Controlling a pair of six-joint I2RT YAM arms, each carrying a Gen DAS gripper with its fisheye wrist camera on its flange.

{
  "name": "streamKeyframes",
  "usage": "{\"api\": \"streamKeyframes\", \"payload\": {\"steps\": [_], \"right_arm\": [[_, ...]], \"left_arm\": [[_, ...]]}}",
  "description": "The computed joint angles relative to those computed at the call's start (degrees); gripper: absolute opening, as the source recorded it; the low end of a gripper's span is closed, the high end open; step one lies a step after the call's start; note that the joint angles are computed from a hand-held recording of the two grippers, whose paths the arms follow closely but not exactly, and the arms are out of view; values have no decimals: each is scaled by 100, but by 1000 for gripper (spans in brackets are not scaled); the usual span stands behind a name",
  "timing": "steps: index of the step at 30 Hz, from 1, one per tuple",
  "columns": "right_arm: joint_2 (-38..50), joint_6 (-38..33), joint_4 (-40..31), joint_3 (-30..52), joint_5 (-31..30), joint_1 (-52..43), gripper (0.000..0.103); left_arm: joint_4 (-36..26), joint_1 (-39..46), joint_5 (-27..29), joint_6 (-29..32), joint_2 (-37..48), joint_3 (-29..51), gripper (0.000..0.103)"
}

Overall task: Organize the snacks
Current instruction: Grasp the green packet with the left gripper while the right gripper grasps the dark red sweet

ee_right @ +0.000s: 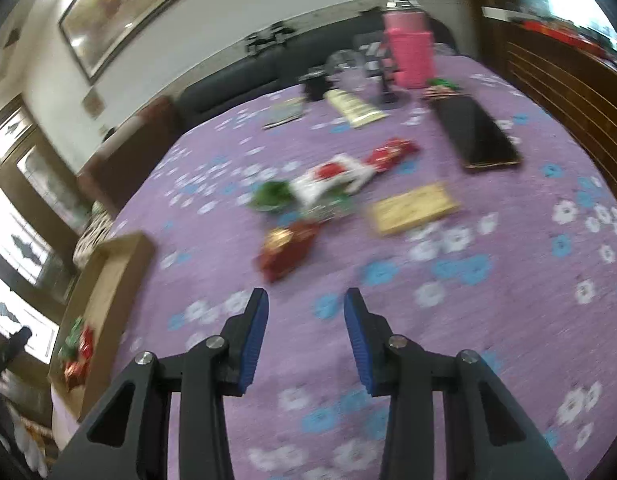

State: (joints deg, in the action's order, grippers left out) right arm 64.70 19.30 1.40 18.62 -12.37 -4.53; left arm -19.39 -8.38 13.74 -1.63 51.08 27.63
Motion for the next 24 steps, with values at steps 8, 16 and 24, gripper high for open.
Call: {"api": "streamKeyframes", "payload": {"steps": [8, 16, 24], "right_arm": [[1606, 599, 934, 683, -45, 216, 51], [1544, 516, 2475, -75, 795, 369, 51], [1952, 572, 2607, 177, 779, 510, 51]], "left_arm": [[-80, -539, -496, -223, 78, 37, 75], [722, -1237, -793, -525, 781, 304, 75], [1513, -2315, -1782, -811, 2394, 1530, 75]]}}
